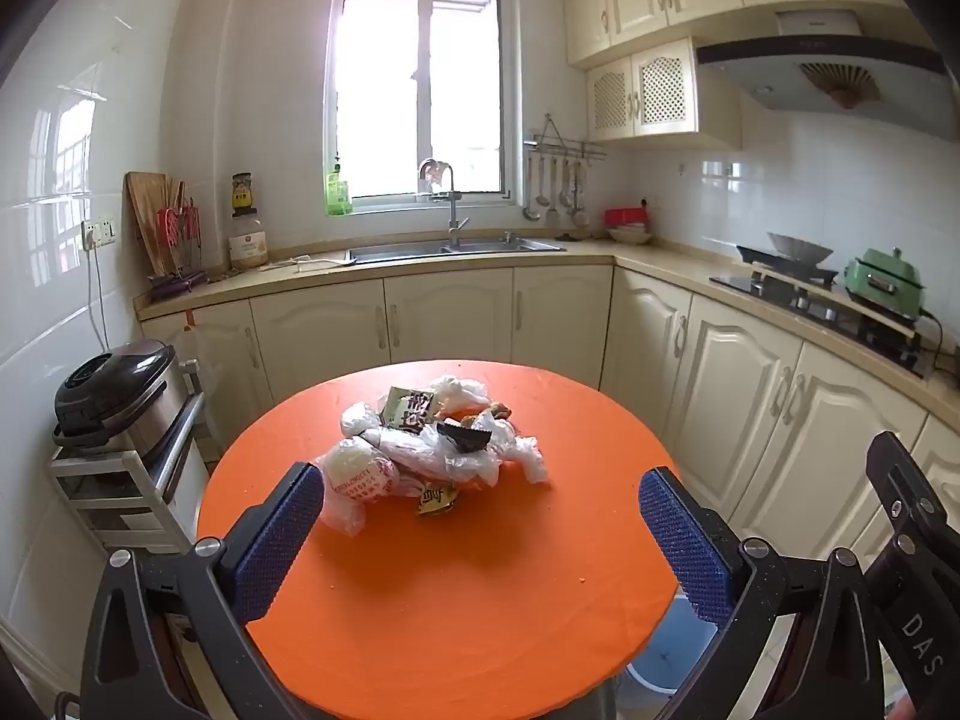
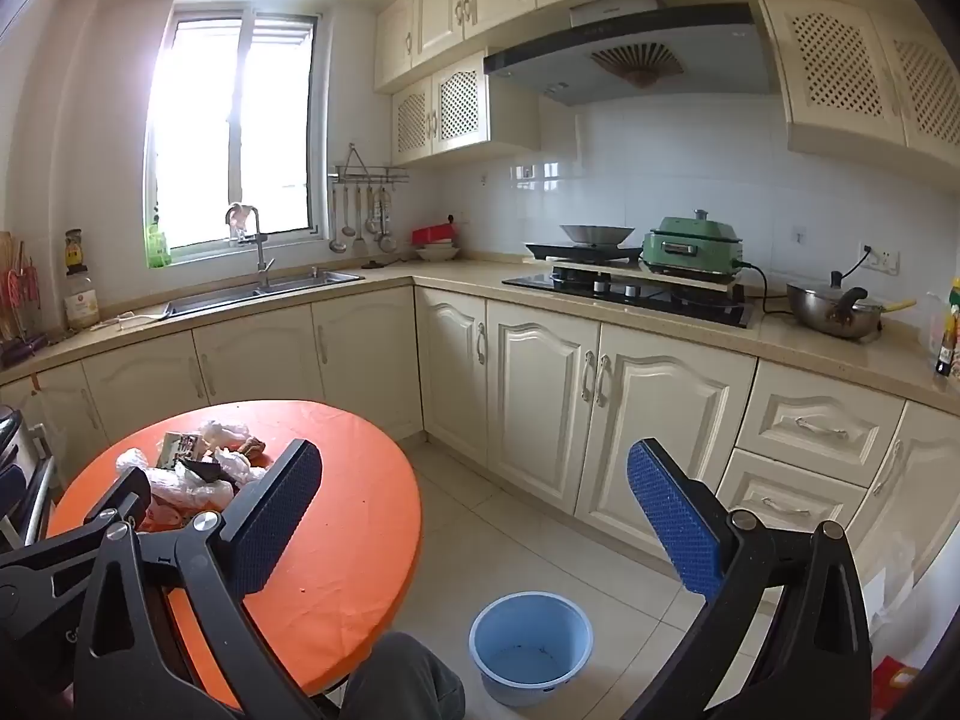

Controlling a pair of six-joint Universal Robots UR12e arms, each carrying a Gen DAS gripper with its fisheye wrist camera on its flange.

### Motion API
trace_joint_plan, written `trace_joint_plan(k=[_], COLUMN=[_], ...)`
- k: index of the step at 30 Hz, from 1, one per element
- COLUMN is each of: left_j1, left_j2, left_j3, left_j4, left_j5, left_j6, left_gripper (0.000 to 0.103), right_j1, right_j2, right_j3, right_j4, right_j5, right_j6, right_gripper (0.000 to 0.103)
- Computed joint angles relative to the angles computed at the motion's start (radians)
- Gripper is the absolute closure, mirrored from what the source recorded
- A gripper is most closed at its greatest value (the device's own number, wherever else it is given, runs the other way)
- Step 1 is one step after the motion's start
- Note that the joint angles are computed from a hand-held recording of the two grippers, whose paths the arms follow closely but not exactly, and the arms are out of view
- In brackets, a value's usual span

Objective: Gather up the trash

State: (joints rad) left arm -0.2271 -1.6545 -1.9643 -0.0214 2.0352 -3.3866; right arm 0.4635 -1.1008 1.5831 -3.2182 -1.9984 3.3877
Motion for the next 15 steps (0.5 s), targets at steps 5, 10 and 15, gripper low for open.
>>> trace_joint_plan(k=[5, 10, 15], left_j1=[0.002, -0.001, -0.003], left_j2=[0.000, -0.001, -0.008], left_j3=[-0.002, 0.004, 0.017], left_j4=[0.005, 0.003, -0.010], left_j5=[-0.009, -0.003, -0.001], left_j6=[-0.002, 0.000, -0.002], left_gripper=[0.001, 0.001, 0.001], right_j1=[0.001, 0.001, 0.002], right_j2=[0.000, 0.001, -0.009], right_j3=[0.000, -0.001, 0.006], right_j4=[-0.003, -0.006, -0.005], right_j5=[-0.004, -0.004, -0.004], right_j6=[0.000, 0.001, 0.003], right_gripper=[0.000, 0.000, 0.000])
